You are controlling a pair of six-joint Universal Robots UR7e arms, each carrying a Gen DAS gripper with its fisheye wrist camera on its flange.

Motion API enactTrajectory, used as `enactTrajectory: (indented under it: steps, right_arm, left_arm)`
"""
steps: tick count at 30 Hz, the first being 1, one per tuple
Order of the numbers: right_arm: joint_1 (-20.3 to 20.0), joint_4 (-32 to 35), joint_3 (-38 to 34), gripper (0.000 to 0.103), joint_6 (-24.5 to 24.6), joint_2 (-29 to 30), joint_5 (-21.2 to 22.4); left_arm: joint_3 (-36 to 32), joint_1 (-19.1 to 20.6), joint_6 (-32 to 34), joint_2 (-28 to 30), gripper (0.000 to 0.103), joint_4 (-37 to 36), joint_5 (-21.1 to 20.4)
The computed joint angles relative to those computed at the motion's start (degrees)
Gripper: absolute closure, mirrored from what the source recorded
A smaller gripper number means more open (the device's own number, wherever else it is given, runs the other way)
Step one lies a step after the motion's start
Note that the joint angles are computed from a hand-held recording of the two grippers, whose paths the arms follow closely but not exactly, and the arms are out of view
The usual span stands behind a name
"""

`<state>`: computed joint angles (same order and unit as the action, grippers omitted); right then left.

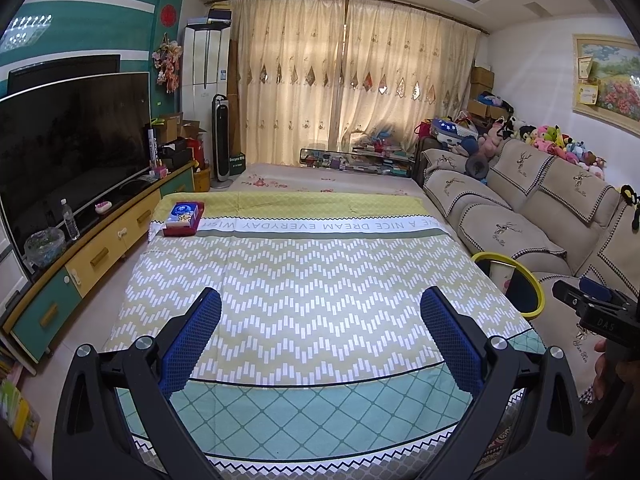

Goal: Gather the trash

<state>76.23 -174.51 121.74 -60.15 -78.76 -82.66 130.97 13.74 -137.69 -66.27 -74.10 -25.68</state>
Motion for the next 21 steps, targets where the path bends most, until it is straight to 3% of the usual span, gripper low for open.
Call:
enactTrajectory:
  steps: [6,13,17,21]
  right_arm:
    - [-0.1,-0.1,0.4,0.010,0.0,0.0,-0.2]
    - [0.3,1.0,-1.1,0.010,0.4,1.5,-1.1]
    - [2.0,2.8,-3.7,0.010,1.1,3.8,-3.0]
    - [4.9,2.1,-7.3,0.008,2.4,8.5,-5.8]
  left_arm:
    - [1.4,0.8,2.8,-1.2,0.005,-4.6,0.4]
    - [0.8,2.5,4.7,-0.8,0.005,-4.7,1.5]
    - [1.7,6.8,10.4,-4.2,0.005,-8.3,2.9]
    - [1.5,13.9,12.0,-7.5,0.005,-7.0,6.0]
